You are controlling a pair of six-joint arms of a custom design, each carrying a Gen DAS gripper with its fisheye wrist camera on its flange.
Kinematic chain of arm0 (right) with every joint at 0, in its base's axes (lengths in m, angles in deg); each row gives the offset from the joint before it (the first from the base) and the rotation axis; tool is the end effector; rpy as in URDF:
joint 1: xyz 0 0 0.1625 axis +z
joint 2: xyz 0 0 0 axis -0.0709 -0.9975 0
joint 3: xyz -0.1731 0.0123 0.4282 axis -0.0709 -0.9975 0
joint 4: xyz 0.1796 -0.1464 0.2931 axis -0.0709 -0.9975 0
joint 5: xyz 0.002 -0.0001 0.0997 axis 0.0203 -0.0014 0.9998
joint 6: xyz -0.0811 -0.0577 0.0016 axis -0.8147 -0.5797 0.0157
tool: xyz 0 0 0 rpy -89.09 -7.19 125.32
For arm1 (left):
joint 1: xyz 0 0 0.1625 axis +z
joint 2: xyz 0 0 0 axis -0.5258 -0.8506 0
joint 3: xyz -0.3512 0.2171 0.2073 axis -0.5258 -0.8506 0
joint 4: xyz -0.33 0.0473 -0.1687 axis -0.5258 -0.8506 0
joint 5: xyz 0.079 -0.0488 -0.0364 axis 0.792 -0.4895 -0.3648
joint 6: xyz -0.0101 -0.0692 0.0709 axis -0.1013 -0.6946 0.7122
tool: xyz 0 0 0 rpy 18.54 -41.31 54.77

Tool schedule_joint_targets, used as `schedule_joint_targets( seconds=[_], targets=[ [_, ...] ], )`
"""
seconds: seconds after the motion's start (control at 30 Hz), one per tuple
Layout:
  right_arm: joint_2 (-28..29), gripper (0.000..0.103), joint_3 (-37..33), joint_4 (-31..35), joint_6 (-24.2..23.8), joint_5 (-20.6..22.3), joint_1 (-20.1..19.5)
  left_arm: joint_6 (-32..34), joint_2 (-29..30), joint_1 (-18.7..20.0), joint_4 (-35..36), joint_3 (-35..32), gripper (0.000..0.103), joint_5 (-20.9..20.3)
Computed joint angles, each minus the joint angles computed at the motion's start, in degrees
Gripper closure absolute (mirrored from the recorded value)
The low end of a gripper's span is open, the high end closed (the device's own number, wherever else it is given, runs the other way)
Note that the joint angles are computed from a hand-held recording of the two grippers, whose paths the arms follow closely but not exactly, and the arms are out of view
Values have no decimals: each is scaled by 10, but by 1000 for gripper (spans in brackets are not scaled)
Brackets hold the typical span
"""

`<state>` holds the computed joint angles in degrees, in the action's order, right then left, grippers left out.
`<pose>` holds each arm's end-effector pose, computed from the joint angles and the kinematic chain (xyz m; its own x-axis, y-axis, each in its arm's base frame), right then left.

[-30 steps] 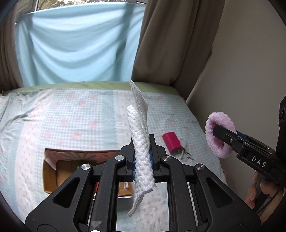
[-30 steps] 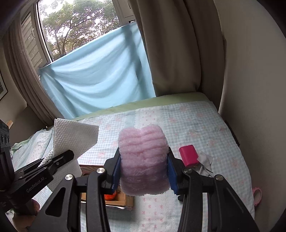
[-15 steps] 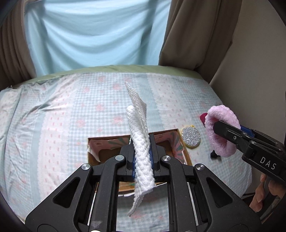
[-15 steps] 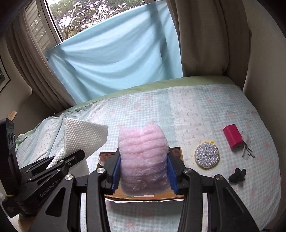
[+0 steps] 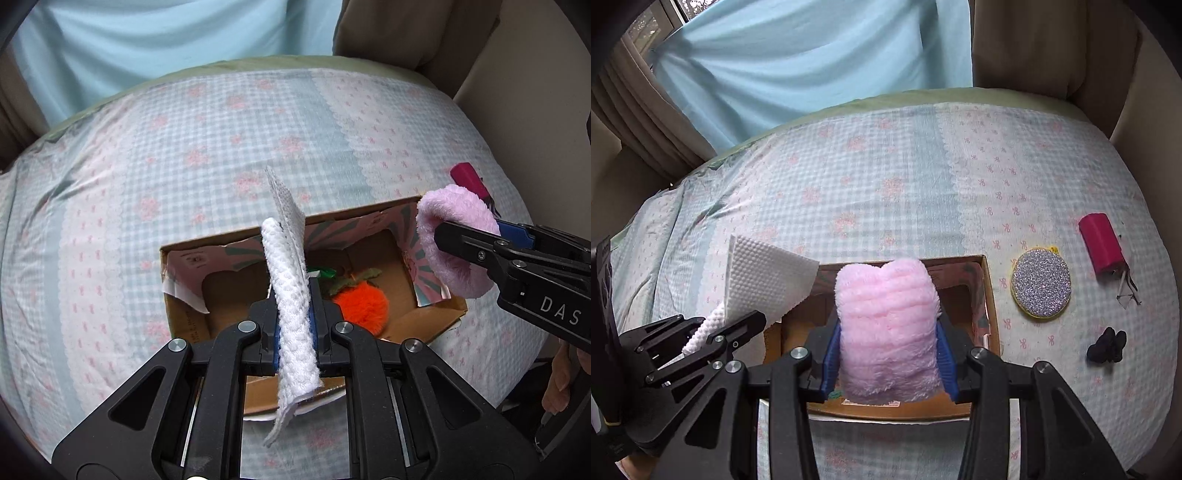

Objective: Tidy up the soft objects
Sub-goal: 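Carry the white cloth and pink scrunchie with both tools over the box, then open both tools to drop the white cloth and pink scrunchie into the box, then lift both open tools up and away from the box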

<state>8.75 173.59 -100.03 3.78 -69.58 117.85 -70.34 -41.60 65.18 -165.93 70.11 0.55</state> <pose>0.2884 -0.4476 0.1890 -0.8035 -0.3201 0.5020 -0.4364 0.8902 -0.1307 -0.2452 -0.3995 0.1911 -0.7808 -0.0465 -0.6231 0.2116 0.9186 -0.3337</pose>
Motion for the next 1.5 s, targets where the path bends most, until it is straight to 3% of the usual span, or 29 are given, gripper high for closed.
schedule_joint_targets(
  seconds=[0.23,0.37,0.6,0.63,0.67,0.7,0.73,0.8,1.2,1.5],
  targets=[
    [54,62,-39,40,0,-23,-38,65,50,63,-55,-3,94,-33],
    [81,62,-65,91,17,-25,-64,87,80,98,-45,-11,94,-60],
    [105,62,-86,132,30,-19,-86,104,91,113,-21,-14,92,-70],
    [108,61,-90,138,35,-21,-87,106,93,112,-10,-19,78,-66],
    [111,60,-93,139,38,-23,-88,111,93,110,-9,-20,39,-65],
    [111,53,-93,136,40,-19,-89,121,92,110,-17,-19,13,-69],
    [111,30,-92,131,43,-14,-91,129,90,109,-27,-16,1,-70],
    [116,0,-97,139,49,-21,-91,134,93,104,-21,-19,0,-70],
    [112,0,-90,154,42,-15,-90,116,90,97,-7,-16,0,-75],
    [90,0,-84,154,43,-16,-67,84,58,61,24,-14,0,-59]
  ],
)
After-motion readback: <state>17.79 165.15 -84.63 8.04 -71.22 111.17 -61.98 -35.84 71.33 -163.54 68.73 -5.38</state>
